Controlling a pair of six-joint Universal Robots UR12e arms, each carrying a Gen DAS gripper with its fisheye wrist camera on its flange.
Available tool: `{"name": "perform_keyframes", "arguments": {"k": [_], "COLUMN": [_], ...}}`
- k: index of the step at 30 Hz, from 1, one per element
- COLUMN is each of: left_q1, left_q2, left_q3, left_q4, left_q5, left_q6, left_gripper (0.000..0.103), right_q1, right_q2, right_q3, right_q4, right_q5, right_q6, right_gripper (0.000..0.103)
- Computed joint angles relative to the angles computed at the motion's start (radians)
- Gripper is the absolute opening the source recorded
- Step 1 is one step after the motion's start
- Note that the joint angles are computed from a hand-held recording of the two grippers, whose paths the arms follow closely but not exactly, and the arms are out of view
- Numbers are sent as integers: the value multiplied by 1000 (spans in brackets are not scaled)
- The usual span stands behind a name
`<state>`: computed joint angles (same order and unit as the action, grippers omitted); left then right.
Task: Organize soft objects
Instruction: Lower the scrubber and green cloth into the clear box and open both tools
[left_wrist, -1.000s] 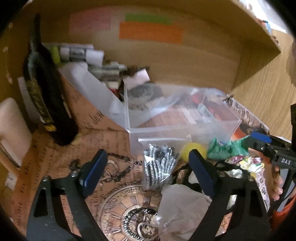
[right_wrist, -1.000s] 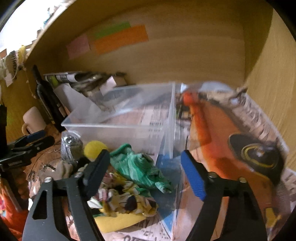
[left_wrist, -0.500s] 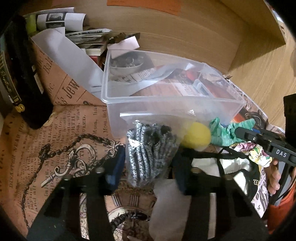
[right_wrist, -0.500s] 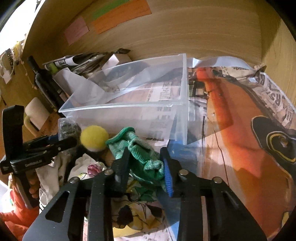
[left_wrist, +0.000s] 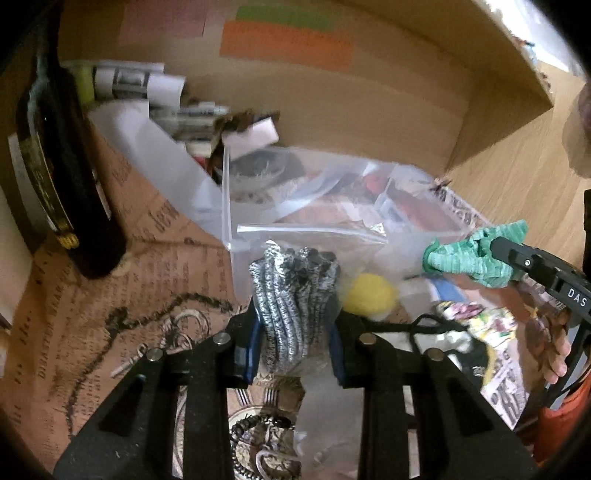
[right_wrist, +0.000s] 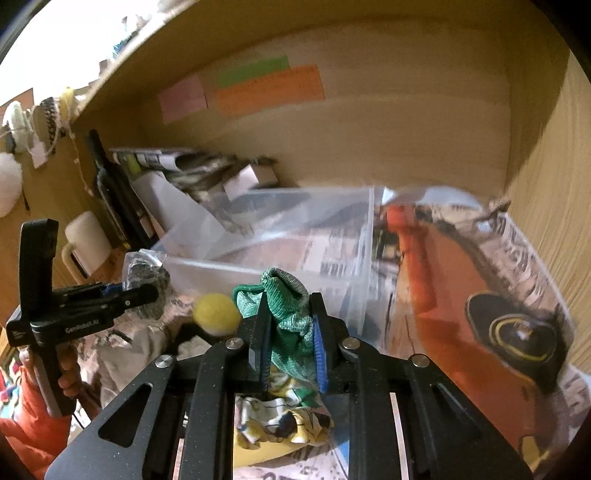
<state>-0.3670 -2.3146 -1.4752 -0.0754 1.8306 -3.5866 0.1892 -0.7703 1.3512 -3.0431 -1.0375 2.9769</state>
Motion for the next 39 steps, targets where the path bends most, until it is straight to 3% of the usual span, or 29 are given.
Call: {"name": "perform_keyframes", "arguments": {"k": [9, 16, 21, 31, 39], "left_q1": [-6, 9, 24, 58, 80], "left_q2": [27, 15, -5, -66, -110], "left_q3": [6, 61, 119, 245, 319], "left_q4": [91, 59, -37, -296, -403], "left_q5": [34, 22, 1, -112, -172], "left_q6": [50, 58, 61, 55, 55], "left_gripper": [31, 31, 31, 31, 31], "right_q1": [-7, 0, 14, 40, 56], "right_q2": [-5, 23, 46, 117, 170], "right_q3": [3, -58, -109, -254, -362], "right_q4": [-154, -188, -131, 96, 255], "right_q5": [40, 24, -9, -84, -128], "right_q6": [62, 79, 45, -48, -111], "right_gripper": [17, 17, 17, 17, 17]}}
